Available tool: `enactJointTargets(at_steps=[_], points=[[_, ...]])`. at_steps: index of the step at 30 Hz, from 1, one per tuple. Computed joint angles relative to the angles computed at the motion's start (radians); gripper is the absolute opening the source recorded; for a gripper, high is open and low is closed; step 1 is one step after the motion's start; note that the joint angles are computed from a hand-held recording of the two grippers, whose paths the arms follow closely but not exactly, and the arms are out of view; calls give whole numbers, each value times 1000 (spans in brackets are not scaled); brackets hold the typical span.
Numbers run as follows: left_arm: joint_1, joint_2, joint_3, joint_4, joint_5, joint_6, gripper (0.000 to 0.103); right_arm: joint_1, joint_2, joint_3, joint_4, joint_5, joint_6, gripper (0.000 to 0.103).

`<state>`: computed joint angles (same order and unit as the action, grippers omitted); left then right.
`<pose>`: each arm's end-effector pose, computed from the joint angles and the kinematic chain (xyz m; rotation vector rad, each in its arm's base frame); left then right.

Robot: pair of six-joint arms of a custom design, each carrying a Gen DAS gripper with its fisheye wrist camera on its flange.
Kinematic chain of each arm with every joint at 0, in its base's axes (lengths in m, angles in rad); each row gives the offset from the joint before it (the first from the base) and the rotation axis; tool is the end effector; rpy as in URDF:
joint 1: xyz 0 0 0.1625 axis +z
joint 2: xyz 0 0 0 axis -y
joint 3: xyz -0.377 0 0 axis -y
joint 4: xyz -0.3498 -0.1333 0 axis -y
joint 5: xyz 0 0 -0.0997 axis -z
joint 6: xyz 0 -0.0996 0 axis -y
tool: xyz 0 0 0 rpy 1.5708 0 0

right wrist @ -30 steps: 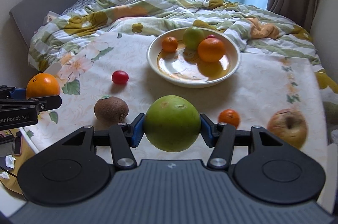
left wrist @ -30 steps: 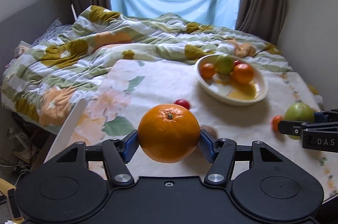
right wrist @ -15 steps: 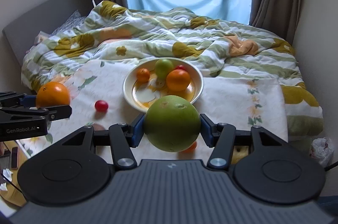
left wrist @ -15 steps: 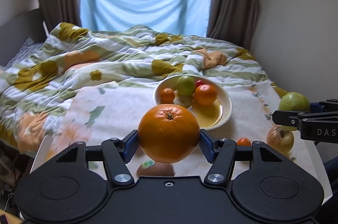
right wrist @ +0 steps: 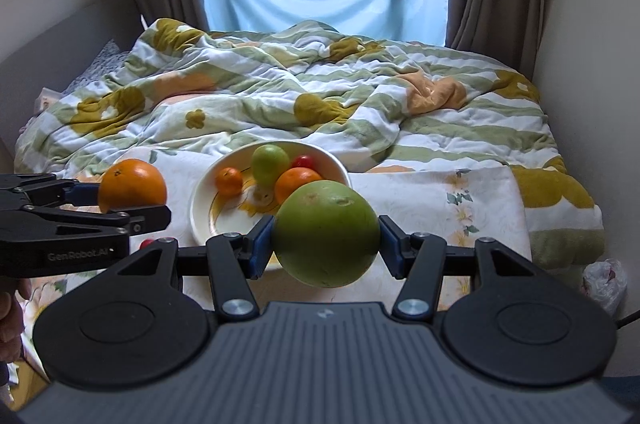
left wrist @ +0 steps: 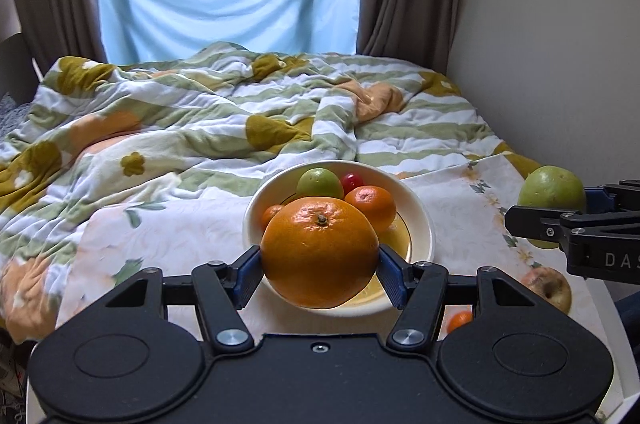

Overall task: Organize fruits
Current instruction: 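Carry the orange and the pomelo over the white bowl with both grippers, then open the left gripper to drop the orange while the right gripper lowers the pomelo into the bowl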

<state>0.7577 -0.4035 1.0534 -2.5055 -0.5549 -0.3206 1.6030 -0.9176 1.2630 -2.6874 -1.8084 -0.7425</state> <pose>-0.3846 -0.6639 0.0765 0.3746 2.2275 -0.9454 0.1322 -0.6933 0.3435 0.8413 -2.3865 0.8570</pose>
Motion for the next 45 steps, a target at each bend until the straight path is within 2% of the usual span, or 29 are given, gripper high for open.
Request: enactJointTargets(at_steps=[6, 16, 23, 27, 29, 30, 32, 36, 45], points=[[60, 103, -177, 68, -31, 85, 65, -1, 94, -126, 42, -26, 28, 70], [128, 232, -406, 200, -96, 120, 65, -13, 204, -282, 123, -72, 50, 70], [141, 281, -478, 234, -97, 166, 65, -18, 233, -322, 130, -96, 58, 70], [147, 292, -506, 275, -109, 138, 67, -19, 236, -325, 133, -101, 65, 70], [140, 282, -481, 241, -99, 161, 86, -19, 236, -324, 131, -101, 65, 70], [135, 272, -464, 229, -95, 165, 100, -19, 236, -323, 128, -102, 64, 70], [122, 245, -406, 169, -89, 189, 102, -17, 234, -321, 124, -100, 59, 70], [98, 188, -311, 155, -60, 172, 102, -16, 224, -314, 121, -89, 45, 70], [53, 34, -57, 92, 19, 30, 102, -10, 220, -307, 142, -51, 24, 70]])
